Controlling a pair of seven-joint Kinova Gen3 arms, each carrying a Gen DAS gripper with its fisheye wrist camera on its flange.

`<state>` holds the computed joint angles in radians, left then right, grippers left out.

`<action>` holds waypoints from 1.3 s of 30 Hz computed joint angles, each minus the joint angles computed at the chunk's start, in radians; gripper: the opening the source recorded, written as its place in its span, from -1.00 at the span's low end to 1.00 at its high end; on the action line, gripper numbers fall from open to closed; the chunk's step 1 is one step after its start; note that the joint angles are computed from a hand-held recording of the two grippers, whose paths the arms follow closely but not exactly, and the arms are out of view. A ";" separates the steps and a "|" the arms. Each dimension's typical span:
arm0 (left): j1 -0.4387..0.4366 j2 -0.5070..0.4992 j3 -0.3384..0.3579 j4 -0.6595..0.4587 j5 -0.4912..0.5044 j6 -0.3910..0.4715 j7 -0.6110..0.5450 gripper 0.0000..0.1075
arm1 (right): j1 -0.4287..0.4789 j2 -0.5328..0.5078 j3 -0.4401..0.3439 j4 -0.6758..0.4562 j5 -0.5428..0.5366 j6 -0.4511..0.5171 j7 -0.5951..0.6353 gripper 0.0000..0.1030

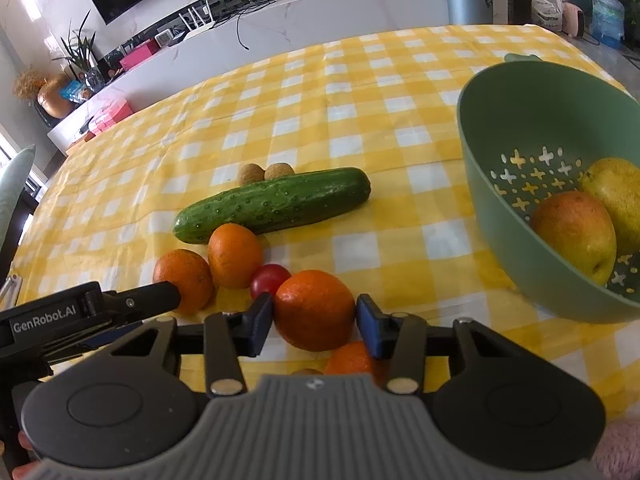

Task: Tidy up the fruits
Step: 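Grasp an orange beside the cucumber with the left tool, then carry both oranges into the green colander and open both tools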

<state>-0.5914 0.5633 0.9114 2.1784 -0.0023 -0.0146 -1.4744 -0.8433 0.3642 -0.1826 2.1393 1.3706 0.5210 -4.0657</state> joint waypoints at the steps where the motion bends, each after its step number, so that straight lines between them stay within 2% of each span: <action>1: -0.005 0.006 0.006 0.003 -0.004 -0.010 -0.004 0.69 | -0.003 -0.001 0.002 0.003 0.005 0.003 -0.020 -0.17; 5: 0.070 -0.036 -0.066 0.031 -0.044 -0.093 0.009 0.69 | -0.014 -0.009 -0.002 0.021 0.003 0.046 -0.106 -0.17; 8: 0.125 -0.048 -0.117 0.029 -0.081 -0.114 0.029 0.69 | 0.002 -0.015 -0.010 0.044 0.058 0.029 -0.185 -0.17; 10: 0.167 -0.058 -0.157 0.024 -0.088 -0.119 0.038 0.69 | 0.013 -0.014 -0.024 0.041 0.056 0.033 -0.176 -0.17; 11: 0.163 -0.051 -0.154 0.021 -0.105 -0.117 0.044 0.68 | 0.016 -0.013 -0.028 0.039 0.053 0.033 -0.168 -0.17; 14: 0.086 0.003 -0.077 0.005 -0.165 -0.094 0.092 0.57 | 0.024 -0.011 -0.032 0.041 0.074 0.026 -0.185 -0.17; 19: 0.049 0.036 -0.054 0.020 -0.207 -0.143 0.160 0.50 | 0.042 -0.012 -0.049 0.055 0.108 0.028 -0.236 -0.17; 21: 0.032 0.051 -0.040 0.027 -0.238 -0.159 0.184 0.37 | 0.046 -0.011 -0.055 0.055 0.108 0.032 -0.239 -0.17; 23: -0.019 0.086 0.001 0.056 -0.272 -0.217 0.218 -0.09 | 0.047 -0.011 -0.059 0.052 0.100 0.037 -0.234 -0.17; 24: -0.038 0.097 0.012 0.072 -0.287 -0.251 0.240 -0.20 | 0.046 -0.010 -0.059 0.050 0.092 0.041 -0.228 -0.17; 26: -0.022 0.070 -0.019 0.091 -0.268 -0.286 0.264 -0.20 | 0.040 -0.010 -0.058 0.046 0.075 0.050 -0.218 -0.17; 32: 0.123 -0.025 -0.181 0.132 -0.246 -0.384 0.310 -0.21 | 0.033 -0.017 -0.063 0.062 0.114 0.062 -0.276 -0.17; 39: 0.152 -0.051 -0.243 0.169 -0.320 -0.473 0.389 -0.21 | 0.037 -0.023 -0.083 0.081 0.159 0.087 -0.343 -0.17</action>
